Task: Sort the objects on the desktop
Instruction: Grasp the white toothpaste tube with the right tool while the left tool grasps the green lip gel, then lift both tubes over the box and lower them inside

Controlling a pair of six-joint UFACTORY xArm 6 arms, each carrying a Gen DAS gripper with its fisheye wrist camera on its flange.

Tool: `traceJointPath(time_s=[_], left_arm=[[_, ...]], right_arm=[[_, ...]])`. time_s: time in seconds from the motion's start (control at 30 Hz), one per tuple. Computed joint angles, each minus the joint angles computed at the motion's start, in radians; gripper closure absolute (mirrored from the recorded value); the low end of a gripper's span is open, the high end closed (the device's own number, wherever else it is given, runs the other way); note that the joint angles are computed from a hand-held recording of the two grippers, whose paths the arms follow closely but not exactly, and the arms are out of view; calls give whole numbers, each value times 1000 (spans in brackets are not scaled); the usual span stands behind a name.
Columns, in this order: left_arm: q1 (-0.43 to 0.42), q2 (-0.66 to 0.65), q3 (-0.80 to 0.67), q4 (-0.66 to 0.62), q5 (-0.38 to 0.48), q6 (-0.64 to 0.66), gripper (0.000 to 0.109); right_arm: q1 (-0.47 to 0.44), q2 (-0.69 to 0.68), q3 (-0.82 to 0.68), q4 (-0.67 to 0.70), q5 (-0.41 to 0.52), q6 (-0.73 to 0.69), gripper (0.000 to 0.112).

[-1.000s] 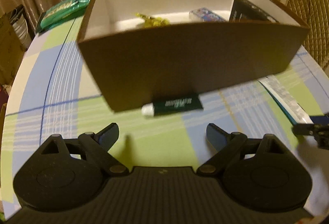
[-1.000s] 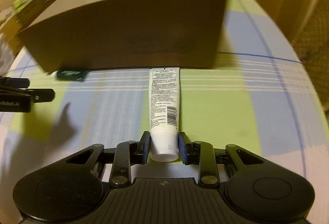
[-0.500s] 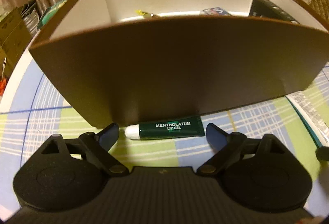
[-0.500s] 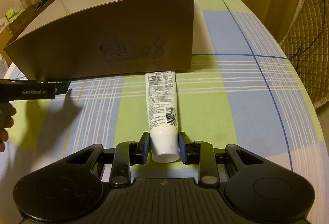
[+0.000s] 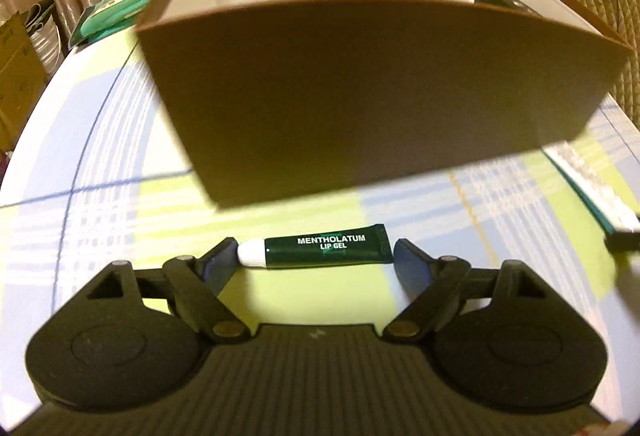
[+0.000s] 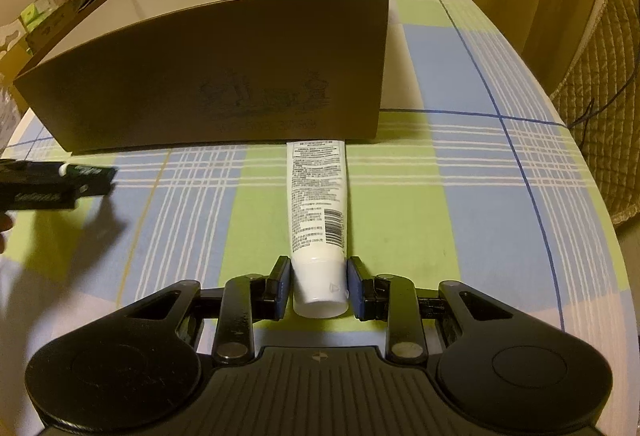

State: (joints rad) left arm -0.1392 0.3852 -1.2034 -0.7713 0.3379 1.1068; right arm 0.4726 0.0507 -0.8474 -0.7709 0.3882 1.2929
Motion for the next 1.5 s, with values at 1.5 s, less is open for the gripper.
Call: traceJointPath(time_s=[1.5], left_arm=[[59, -300, 198, -101, 122, 232, 28]], right_arm=[[69, -76, -41, 155, 39, -268, 85]])
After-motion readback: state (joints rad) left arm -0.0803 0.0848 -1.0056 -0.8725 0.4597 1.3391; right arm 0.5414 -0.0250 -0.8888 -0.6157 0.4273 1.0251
